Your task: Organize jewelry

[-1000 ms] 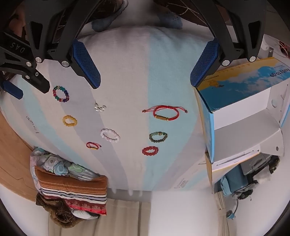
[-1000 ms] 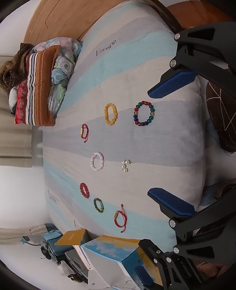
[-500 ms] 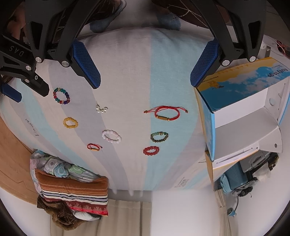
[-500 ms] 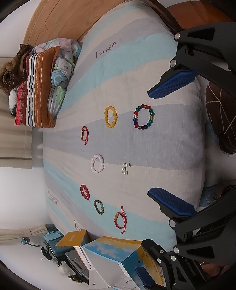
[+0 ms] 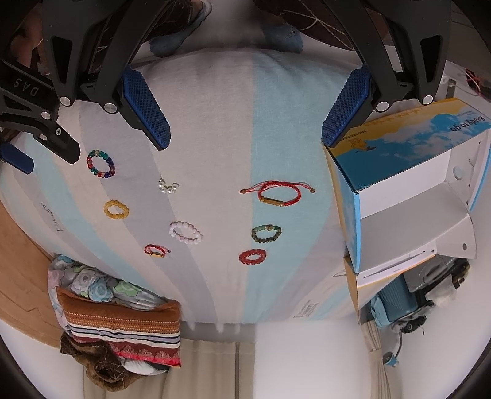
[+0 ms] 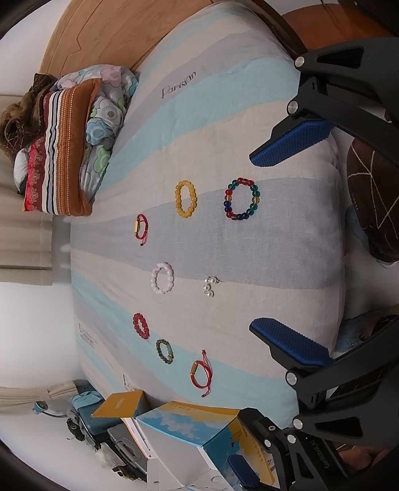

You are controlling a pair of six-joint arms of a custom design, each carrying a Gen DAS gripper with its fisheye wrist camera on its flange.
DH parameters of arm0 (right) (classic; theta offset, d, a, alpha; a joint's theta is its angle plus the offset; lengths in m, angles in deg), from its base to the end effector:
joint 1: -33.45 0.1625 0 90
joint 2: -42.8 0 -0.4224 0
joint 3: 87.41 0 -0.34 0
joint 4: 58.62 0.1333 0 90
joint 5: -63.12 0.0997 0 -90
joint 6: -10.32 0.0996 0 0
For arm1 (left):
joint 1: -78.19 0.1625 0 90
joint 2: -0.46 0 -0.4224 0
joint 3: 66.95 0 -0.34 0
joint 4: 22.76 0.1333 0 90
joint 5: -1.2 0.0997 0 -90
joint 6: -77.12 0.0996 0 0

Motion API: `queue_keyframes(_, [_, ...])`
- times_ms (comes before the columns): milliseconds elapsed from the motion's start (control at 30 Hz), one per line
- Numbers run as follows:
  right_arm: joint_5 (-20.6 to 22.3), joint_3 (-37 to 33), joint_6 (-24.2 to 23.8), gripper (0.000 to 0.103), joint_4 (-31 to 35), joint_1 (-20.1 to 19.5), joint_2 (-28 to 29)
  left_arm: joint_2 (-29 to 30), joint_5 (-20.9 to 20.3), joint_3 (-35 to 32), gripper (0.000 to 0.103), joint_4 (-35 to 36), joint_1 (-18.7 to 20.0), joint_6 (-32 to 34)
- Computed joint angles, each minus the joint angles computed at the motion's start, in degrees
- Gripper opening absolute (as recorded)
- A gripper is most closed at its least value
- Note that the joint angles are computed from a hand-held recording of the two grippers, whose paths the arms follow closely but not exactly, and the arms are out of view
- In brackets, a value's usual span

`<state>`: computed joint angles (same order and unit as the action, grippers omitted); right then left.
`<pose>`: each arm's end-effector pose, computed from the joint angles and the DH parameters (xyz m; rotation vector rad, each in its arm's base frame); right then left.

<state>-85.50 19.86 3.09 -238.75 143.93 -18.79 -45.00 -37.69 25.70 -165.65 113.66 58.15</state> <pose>0.2363 -0.4946 0.3236 0.0340 -2.0831 0.9557 -0.3930 -0.5389 0.1618 0.6700 2.2742 -0.7726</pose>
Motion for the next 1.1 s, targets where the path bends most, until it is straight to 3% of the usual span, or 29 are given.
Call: queue_keyframes(1100, [1.7,0.1,0.9,0.095,1.8,-0.2,-1.1,-0.8,-2.3,-0.9,0.097,2.1,0.9,0.1])
